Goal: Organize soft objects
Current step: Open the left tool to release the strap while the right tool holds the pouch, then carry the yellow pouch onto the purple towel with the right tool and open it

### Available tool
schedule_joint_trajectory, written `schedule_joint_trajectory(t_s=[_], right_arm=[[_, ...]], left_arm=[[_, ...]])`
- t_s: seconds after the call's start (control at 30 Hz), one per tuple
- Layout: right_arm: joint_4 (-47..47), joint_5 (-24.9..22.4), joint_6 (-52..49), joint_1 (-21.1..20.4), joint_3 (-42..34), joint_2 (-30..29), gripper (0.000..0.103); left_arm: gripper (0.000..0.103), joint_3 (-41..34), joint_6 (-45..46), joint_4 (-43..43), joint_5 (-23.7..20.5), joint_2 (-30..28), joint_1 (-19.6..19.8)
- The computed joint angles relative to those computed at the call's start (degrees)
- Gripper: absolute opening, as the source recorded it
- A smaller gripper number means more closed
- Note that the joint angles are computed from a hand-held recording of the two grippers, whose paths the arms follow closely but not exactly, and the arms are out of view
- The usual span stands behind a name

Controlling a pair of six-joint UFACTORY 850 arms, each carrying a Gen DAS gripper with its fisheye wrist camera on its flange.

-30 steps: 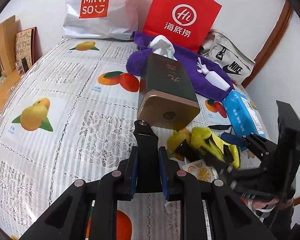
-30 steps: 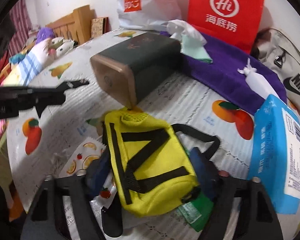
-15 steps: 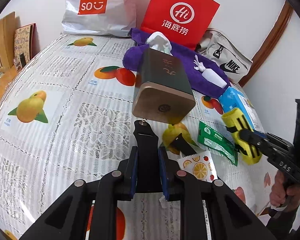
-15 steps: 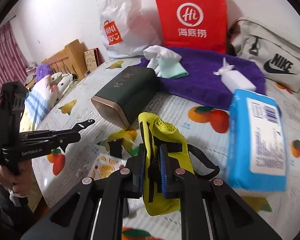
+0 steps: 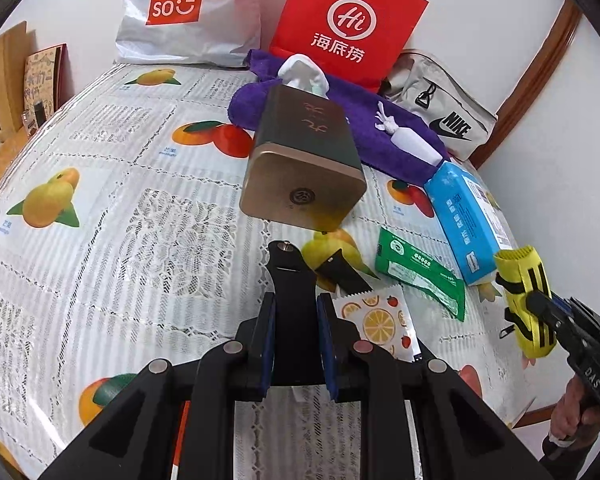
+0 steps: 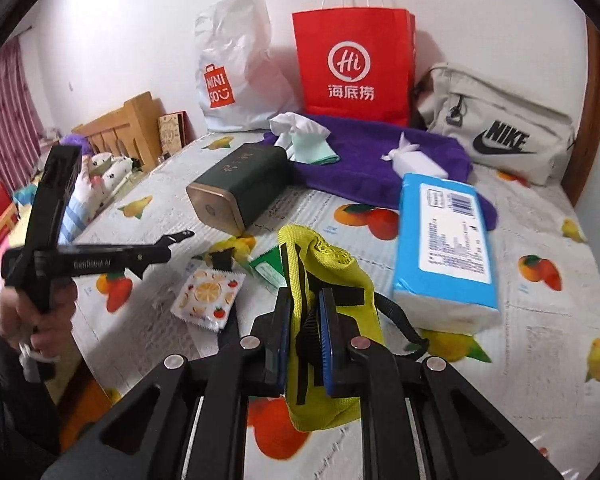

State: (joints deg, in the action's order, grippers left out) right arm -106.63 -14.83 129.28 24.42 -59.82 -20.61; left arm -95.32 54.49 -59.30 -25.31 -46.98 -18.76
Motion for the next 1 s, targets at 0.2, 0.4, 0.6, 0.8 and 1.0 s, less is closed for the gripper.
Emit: schedule_joint_trajectory(t_s=[0.2,0.4,0.6,0.8,1.0], right_arm=[[2.09,-5.22,-3.53,1.38,3.77,2.64,0.013],[2.32,-3.69,-0.92,-0.29,5.97,4.64,0.013],[4.12,-2.94,-1.11,-1.55,5.92,5.61,0.013],[4.64,-2.66,-1.94,-2.21,4.7,6.17,0.013],[7.22,-1.18,-4.75,-3.85,1.59,5.42,0.013]], left_arm=[[0.019,0.91,1.67,-1.17,0.5,0.93,-0.34],[0.019,1.15,2.02,-1.78,0.6,1.78,-0.68],[0.019,0.95,1.71,-1.39,0.86,2.93,-0.84],[0.019,-0.28,0.9,-0.8,0.71,3.48,-0.67],[0.019,-2.66,-0.03,0.54,0.34,3.14,-0.76]])
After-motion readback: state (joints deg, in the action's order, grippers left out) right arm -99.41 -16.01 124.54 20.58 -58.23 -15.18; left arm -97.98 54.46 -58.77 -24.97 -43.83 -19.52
